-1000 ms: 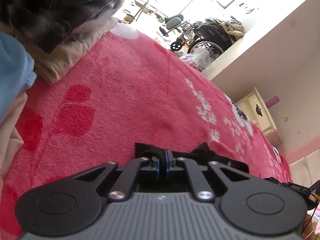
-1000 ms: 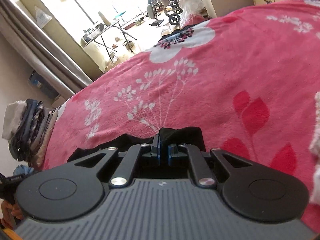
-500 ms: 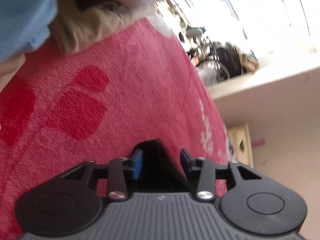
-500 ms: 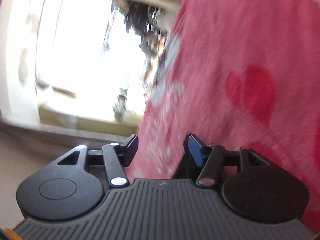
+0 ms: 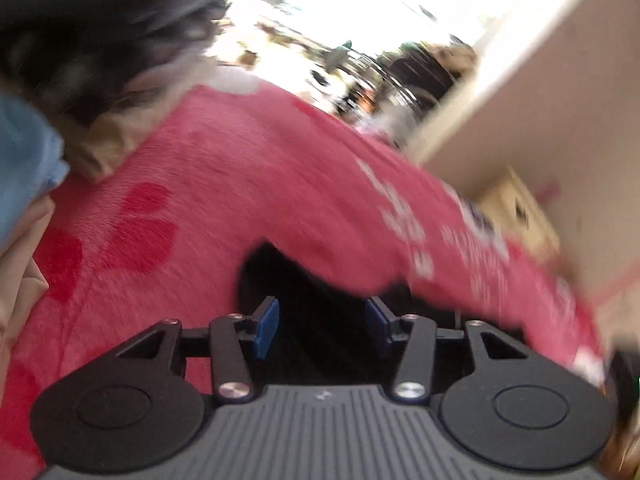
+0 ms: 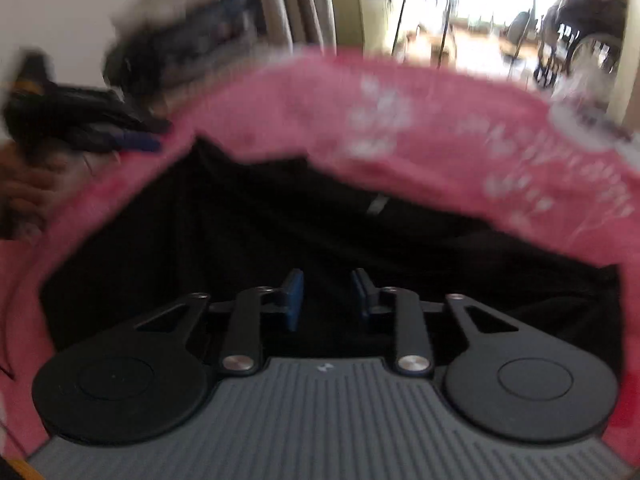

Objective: Fold clothes

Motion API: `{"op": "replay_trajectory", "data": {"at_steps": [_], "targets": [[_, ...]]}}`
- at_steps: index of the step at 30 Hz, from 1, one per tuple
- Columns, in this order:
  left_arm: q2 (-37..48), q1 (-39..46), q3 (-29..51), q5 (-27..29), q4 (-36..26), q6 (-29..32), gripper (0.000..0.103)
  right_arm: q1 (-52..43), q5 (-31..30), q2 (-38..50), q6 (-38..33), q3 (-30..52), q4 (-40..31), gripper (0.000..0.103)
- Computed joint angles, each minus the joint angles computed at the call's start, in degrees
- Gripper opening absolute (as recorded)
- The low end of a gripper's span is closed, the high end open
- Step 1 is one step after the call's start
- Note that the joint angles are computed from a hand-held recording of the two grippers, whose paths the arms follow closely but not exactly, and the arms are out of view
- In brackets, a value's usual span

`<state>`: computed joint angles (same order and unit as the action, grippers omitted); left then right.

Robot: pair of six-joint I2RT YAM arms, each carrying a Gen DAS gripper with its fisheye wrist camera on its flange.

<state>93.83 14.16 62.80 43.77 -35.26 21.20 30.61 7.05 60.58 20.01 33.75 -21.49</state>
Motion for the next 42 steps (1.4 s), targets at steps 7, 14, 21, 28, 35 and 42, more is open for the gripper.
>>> {"op": "replay_trajectory", "data": {"at_steps": [7,14,21,28,35,42], "targets": [[-9.1,-1.4,-9.7,-5.6,-2.3,17.1,0.05,-8.8,2.2,13.3,2.3,2.8,16.1,0.019],[-12.1,2.2,-11.4,-5.1,-4.7,26.0,0.052,-11.2,-0.2,5.4,10.3,-1.3,20.6,0.023],[-12.9,4.2,-13.0,-8.1,-5.6,34.4,0.052,0.5,-8.1,21.0,-0.6,11.1,14.6,0.022],[-12.9,5.3,-12.9,-7.7,-6.5,35.9,0.054,-5.4,-1.8,33.7,10.1,18.9,22.7,0.015],[-12.0,6.7,-12.2,-7.1,-7.9,37.4,0.057,-15.0,-4.0,3.9,13.2,2.4,16.7,0.019],[-11.9,6.1,-12.4,-8.6,-6.8,36.3,0.06,-14.2,-4.7,1.9,1.2,2.9,-3.8,0.019]]}}
